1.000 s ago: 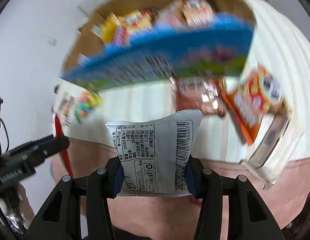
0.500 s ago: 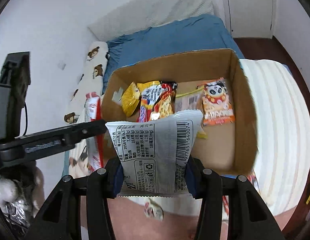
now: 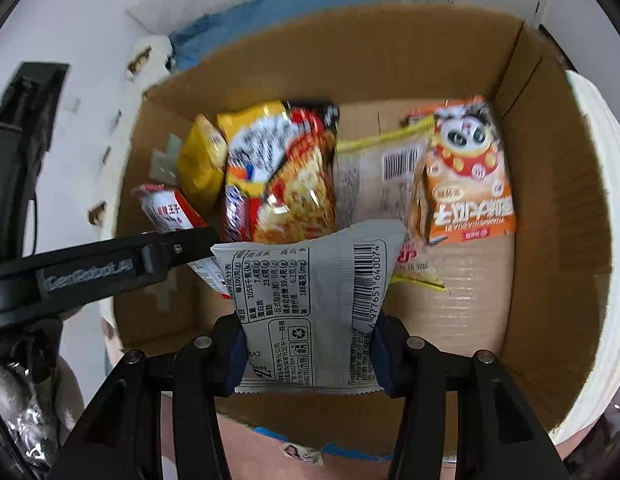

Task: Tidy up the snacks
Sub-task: 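Carry both packets into the box and open both tools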

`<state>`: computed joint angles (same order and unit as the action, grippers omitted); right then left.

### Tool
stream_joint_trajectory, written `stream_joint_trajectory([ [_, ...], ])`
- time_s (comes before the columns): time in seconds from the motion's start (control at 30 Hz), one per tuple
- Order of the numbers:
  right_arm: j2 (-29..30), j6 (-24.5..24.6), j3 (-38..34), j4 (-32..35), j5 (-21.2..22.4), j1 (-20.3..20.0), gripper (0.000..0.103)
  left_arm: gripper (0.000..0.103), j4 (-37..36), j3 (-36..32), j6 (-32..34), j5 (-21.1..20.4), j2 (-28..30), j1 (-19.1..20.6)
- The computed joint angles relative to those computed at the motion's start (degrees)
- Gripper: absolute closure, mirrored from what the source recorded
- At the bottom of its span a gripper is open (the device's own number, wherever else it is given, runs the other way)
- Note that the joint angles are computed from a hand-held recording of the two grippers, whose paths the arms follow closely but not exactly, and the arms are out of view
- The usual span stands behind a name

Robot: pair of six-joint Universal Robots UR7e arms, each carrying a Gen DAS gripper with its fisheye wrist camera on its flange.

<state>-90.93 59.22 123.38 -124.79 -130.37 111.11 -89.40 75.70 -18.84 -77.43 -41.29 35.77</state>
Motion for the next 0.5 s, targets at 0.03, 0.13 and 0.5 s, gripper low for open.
stream_joint_trajectory([
  [0.03,0.33,0.39,-0.14,1.11,-0.21,-0.2,0.033,0.026,-0.35,0.86,0.32,-0.04,-0.41,0.07],
  [0.13,0.63,1.0,-0.37,3.84,-0.89,-0.45,0.002,0.005,-1.53,3.02,0.89,0.3,-1.56,0.21],
  [0.5,-0.91,6.07,-0.9,12.09,-6.53,1.9,0.002,0.004,-9.82,11.47,2.47,3.32,-7.48,-1.15],
])
